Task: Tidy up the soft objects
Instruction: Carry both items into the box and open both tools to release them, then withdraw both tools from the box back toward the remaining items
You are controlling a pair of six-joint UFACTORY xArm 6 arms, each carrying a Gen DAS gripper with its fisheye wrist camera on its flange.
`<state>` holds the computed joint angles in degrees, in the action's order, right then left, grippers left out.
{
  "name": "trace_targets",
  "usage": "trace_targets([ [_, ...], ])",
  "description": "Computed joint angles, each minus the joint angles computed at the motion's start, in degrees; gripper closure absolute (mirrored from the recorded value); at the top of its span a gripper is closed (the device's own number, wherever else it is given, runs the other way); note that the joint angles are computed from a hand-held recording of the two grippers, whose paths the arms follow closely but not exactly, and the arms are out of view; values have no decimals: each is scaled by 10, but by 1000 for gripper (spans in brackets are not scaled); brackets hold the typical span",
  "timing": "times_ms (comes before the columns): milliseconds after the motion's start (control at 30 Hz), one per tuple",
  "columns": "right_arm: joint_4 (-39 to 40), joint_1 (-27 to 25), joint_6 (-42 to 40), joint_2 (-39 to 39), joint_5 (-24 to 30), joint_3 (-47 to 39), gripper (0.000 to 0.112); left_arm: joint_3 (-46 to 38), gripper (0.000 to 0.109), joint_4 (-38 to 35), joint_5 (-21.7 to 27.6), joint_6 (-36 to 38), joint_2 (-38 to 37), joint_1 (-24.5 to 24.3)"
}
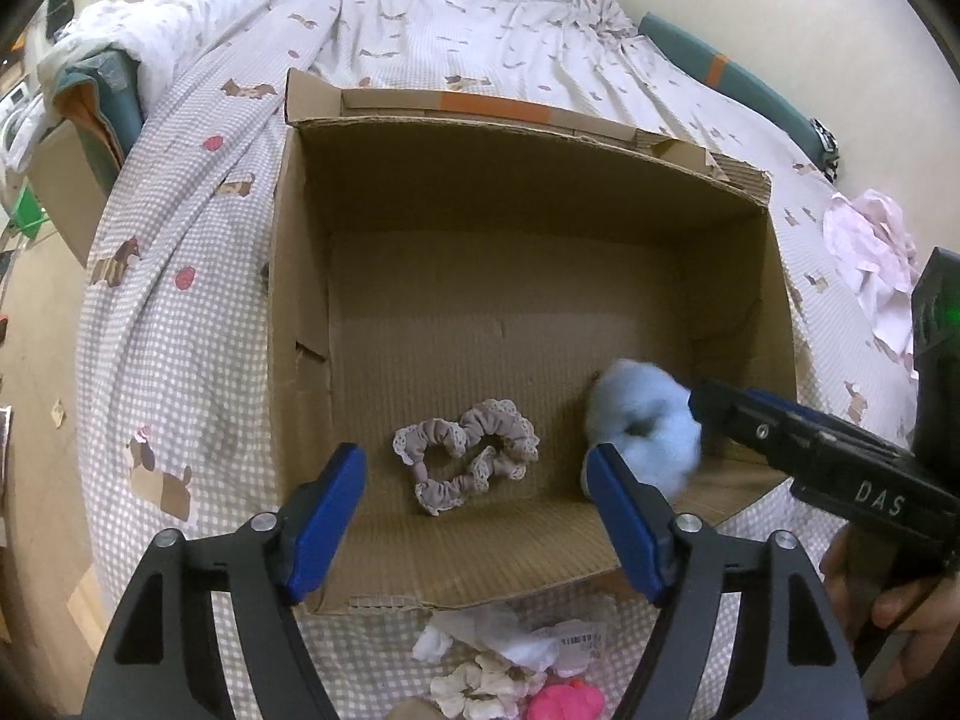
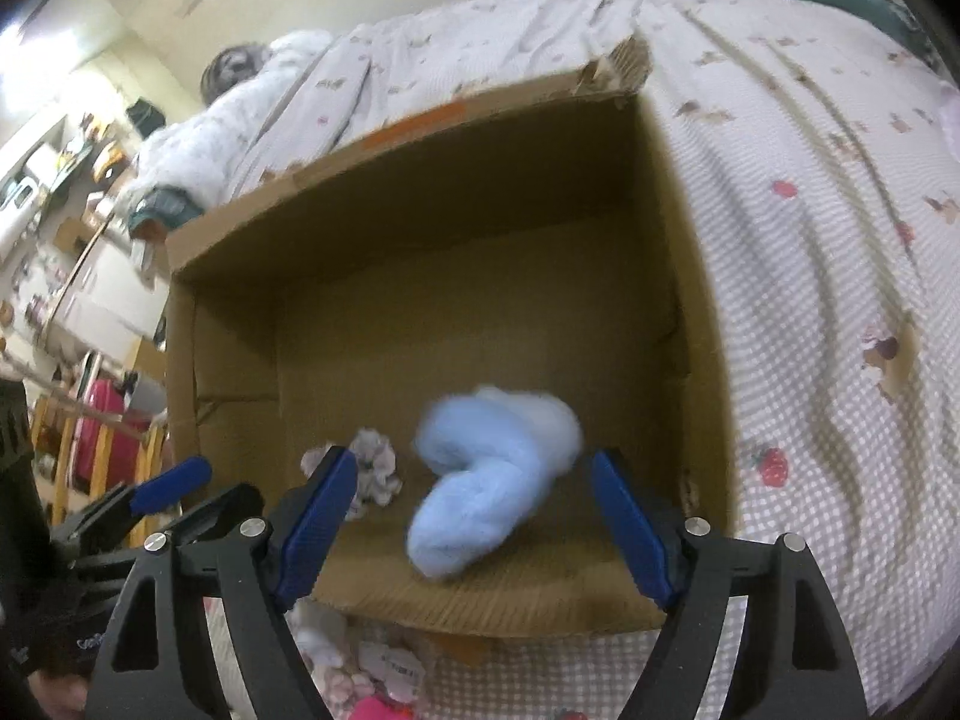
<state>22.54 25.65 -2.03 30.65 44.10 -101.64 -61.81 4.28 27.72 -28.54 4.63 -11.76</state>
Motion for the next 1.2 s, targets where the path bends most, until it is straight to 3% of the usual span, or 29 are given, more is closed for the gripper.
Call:
trace_targets([
  [167, 4, -1, -5, -3, -9, 2, 27, -2, 35, 69, 11, -63, -7, 1],
  [333, 3, -1, -6, -5, -9, 3, 27, 1, 34, 83, 6, -76, -13, 1],
  [467, 2, 0, -2, -8, -11, 6, 27, 11, 26, 51, -4, -69, -22, 8],
  [600, 1, -1, 1, -16, -14, 16, 27, 23, 25, -13, -17, -23, -32, 16],
  [667, 0, 0, 5, -25, -19, 29, 27, 34, 21, -7, -25, -37, -44, 17],
  [733, 0, 0, 3, -36, -20, 42, 27, 43, 18, 40, -17, -79, -56, 17],
  [1033, 5, -2, 5, -87, -33, 104, 27, 83, 17, 105, 30, -137, -119, 11],
  [1200, -8, -3, 31, -116, -15, 146, 27, 155, 18, 71, 52, -148, -190, 7],
])
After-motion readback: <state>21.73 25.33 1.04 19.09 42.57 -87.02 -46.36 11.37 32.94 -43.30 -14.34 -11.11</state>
